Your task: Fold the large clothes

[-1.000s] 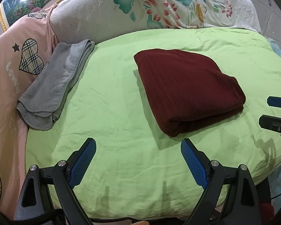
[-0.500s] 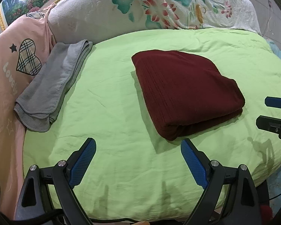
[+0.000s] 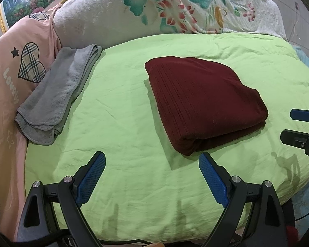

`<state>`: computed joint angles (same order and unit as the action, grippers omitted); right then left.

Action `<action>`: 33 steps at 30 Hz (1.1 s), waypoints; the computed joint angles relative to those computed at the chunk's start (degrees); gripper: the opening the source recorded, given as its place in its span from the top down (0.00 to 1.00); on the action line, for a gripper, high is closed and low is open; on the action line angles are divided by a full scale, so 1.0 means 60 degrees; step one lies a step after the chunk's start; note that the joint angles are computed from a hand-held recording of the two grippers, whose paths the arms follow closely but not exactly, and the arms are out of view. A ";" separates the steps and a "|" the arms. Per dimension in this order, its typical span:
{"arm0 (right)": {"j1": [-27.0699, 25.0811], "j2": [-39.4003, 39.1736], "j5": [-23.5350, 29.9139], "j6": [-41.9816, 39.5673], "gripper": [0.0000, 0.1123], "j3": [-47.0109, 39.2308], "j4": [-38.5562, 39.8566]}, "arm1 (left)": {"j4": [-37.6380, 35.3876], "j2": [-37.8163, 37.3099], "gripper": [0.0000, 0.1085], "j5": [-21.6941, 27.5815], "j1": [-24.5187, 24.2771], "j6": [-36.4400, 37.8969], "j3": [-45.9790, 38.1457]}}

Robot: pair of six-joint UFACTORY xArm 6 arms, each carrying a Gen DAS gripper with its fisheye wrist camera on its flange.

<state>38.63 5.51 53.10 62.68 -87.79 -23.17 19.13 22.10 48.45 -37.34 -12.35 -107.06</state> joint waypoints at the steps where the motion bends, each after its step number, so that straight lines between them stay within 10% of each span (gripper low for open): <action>1: 0.0014 -0.0001 -0.0012 0.0044 0.25 0.0000 -0.0033 | -0.0008 -0.0016 0.15 -0.0011 -0.0003 -0.0017 0.0015; 33: 0.0015 0.0043 -0.0089 -0.0092 0.25 -0.0136 -0.0059 | 0.0226 -0.0285 0.15 -0.0285 -0.0039 -0.0269 0.0352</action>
<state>38.72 5.76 52.57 62.13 -88.60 -23.52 20.49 20.38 46.74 -37.57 -13.96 -104.95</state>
